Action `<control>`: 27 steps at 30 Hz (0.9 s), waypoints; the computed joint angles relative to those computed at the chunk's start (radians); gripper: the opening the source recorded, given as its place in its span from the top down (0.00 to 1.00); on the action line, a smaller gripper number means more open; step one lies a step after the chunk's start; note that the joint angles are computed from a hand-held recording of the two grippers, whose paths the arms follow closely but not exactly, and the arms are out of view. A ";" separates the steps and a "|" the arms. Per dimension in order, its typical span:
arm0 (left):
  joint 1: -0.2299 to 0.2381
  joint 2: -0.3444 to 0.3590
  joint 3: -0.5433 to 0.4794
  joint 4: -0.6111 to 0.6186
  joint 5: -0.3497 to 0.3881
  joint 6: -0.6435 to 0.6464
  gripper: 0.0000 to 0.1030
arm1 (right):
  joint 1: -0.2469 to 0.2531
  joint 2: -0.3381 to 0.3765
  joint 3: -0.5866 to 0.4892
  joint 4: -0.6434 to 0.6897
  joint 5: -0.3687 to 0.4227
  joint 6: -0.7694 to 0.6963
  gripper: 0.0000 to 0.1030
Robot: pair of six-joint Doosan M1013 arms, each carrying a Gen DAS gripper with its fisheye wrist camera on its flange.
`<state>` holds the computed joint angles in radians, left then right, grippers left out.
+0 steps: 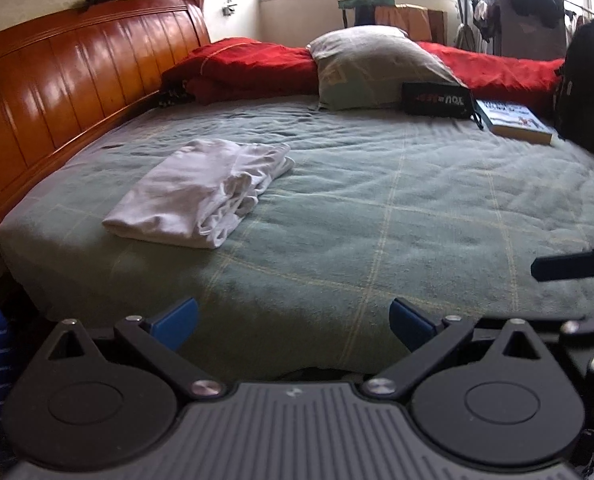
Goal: Fold clothes
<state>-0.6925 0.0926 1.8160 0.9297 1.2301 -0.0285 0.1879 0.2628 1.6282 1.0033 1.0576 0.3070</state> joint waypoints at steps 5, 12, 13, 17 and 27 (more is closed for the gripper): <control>-0.027 -0.018 0.016 0.005 0.028 -0.034 0.01 | -0.003 -0.033 0.034 0.009 -0.006 -0.041 0.00; -0.048 -0.035 0.038 0.006 0.051 -0.080 0.01 | -0.008 -0.061 0.062 0.020 -0.001 -0.082 0.00; -0.050 -0.035 0.040 0.005 0.055 -0.082 0.01 | -0.008 -0.064 0.064 0.020 -0.002 -0.084 0.00; -0.053 -0.037 0.042 -0.001 0.062 -0.089 0.01 | -0.009 -0.069 0.068 0.028 -0.002 -0.092 0.00; -0.052 -0.036 0.042 -0.006 0.060 -0.082 0.01 | -0.002 -0.070 0.070 0.016 -0.008 -0.086 0.00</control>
